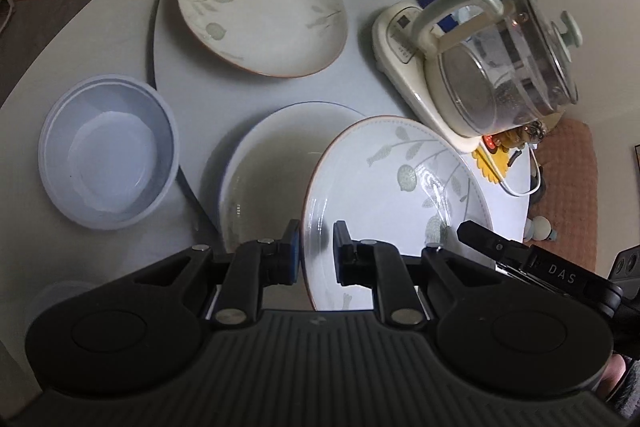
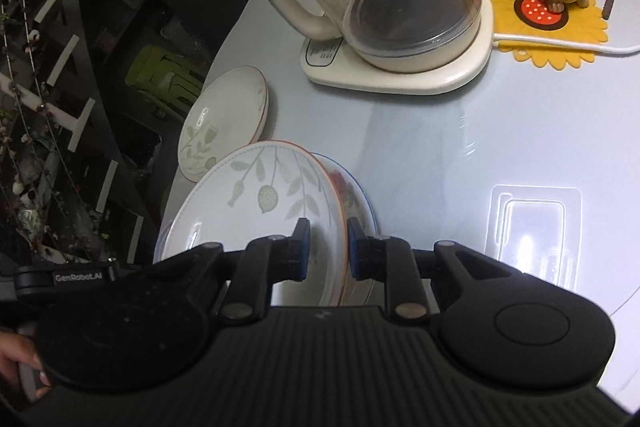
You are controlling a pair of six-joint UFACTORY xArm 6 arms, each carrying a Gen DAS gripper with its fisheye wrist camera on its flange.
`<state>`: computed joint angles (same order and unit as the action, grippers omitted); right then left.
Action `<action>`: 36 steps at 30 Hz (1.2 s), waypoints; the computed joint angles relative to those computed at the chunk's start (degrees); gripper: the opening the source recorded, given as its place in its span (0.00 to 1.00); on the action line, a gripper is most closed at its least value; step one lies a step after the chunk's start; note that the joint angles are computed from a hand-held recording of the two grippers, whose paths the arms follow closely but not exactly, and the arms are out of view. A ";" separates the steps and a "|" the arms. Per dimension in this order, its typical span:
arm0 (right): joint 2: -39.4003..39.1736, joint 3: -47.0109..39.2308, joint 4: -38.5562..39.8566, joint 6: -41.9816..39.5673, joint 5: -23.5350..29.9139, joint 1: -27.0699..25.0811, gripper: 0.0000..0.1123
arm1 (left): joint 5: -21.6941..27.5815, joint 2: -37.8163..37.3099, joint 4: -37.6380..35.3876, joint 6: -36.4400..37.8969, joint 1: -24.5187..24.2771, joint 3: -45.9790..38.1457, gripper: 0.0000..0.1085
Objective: Organize plates and bowls
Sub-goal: 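Lift the leaf-pattern plate and carry it over the rose-pattern plate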
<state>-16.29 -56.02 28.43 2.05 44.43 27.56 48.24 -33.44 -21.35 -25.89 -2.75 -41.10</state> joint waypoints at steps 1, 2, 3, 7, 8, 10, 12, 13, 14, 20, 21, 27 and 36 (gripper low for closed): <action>1.06 -0.40 -0.20 0.20 -0.18 0.36 0.20 | -0.14 0.47 -0.08 0.39 0.48 0.45 0.15; 2.11 -0.80 -0.59 0.61 -0.22 0.68 0.20 | -0.24 0.97 -0.07 0.50 0.81 0.61 0.15; 3.08 -1.26 -1.19 1.27 -0.09 0.91 0.20 | -0.45 1.57 -0.09 0.72 1.11 0.77 0.15; 5.87 -2.59 -3.11 2.82 -0.23 1.93 0.20 | -1.15 4.33 -0.59 2.48 2.03 0.56 0.15; 6.37 -2.89 -3.44 2.93 -0.24 2.05 0.20 | -1.24 5.05 -0.96 3.18 2.31 0.34 0.15; 7.21 -3.42 -3.89 3.23 -0.04 2.24 0.20 | -1.70 6.34 0.12 4.29 2.16 -0.33 0.15; 7.91 -3.94 -4.96 3.69 0.06 2.72 0.20 | -1.55 7.95 0.51 5.25 2.39 -1.22 0.15; 8.33 -4.34 -5.50 3.69 0.31 2.91 0.20 | -1.26 8.66 0.51 5.33 2.56 -1.68 0.15; 8.75 -4.69 -5.74 3.77 0.42 3.07 0.20 | -1.04 9.23 0.59 5.40 2.70 -1.97 0.15; 9.98 -5.16 -7.02 4.09 1.23 3.21 0.20 | 1.20 12.02 3.43 4.31 2.23 -4.58 0.15; 10.13 -5.23 -6.78 4.40 1.52 3.05 0.20 | 1.24 12.23 3.68 4.26 2.12 -4.72 0.15; 10.58 -5.51 -7.09 4.82 1.48 3.20 0.20 | 2.54 13.06 3.82 4.55 2.42 -6.05 0.16; 11.07 -5.45 -9.39 6.12 0.47 4.30 0.19 | 4.26 10.22 5.06 4.09 3.49 -6.26 0.22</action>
<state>-5.23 -61.47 19.04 8.17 44.90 31.87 52.50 -23.22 -16.29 -21.80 0.74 -47.36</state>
